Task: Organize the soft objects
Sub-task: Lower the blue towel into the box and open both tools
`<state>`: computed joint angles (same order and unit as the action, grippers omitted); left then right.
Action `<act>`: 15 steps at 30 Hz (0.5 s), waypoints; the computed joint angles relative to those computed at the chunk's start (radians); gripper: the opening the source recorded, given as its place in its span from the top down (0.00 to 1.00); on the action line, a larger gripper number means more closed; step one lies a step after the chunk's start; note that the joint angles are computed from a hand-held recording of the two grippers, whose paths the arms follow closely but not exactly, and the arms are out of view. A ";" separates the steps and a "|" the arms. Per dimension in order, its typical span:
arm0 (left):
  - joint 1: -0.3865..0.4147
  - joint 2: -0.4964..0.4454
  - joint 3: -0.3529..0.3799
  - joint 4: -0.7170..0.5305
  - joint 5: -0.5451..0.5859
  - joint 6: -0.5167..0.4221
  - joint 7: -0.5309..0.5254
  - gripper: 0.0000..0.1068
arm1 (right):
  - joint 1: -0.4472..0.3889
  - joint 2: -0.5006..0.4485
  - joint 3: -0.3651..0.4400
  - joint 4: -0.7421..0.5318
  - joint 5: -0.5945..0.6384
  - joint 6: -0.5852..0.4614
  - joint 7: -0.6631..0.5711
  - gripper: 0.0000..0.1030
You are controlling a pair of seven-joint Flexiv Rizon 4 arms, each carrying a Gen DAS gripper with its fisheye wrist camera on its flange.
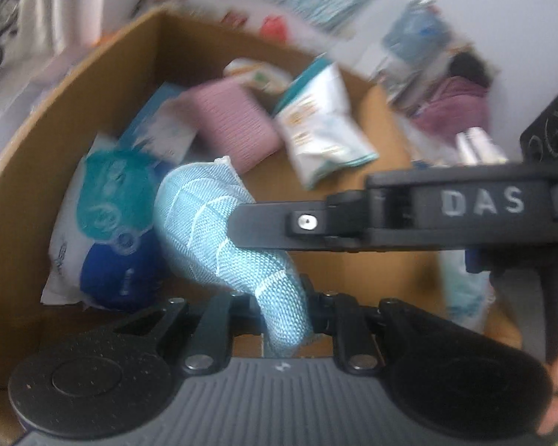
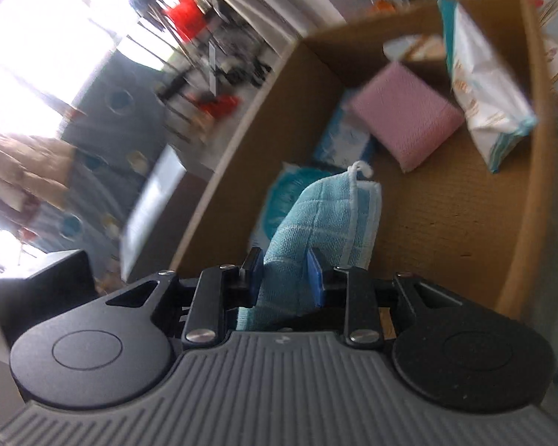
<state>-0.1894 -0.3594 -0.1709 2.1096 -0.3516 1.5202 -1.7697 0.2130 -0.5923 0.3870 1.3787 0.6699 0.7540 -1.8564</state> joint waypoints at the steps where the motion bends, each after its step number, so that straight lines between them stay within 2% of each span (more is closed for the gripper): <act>1: 0.008 -0.007 0.001 -0.008 -0.011 -0.025 -0.006 0.84 | 0.019 -0.017 -0.011 -0.017 -0.019 -0.014 0.034 0.75; 4: -0.012 -0.019 0.054 -0.026 -0.003 -0.087 -0.062 0.81 | 0.061 -0.060 -0.030 -0.055 -0.065 -0.036 0.125 0.75; 7: -0.032 -0.011 0.097 -0.010 0.022 -0.104 -0.120 0.72 | 0.078 -0.083 -0.028 -0.069 -0.091 -0.040 0.174 0.74; 9: -0.041 -0.003 0.119 -0.005 0.045 -0.108 -0.155 0.62 | 0.084 -0.096 -0.025 -0.074 -0.105 -0.034 0.188 0.74; 11: -0.036 0.002 0.117 0.002 0.051 -0.107 -0.172 0.54 | 0.088 -0.116 -0.021 -0.089 -0.116 -0.038 0.204 0.74; 13: -0.037 0.006 0.119 0.006 0.063 -0.107 -0.189 0.53 | 0.096 -0.136 -0.022 -0.097 -0.130 -0.024 0.214 0.74; 15: -0.040 0.012 0.122 0.007 0.075 -0.116 -0.205 0.46 | 0.098 -0.140 -0.021 -0.099 -0.144 -0.021 0.226 0.74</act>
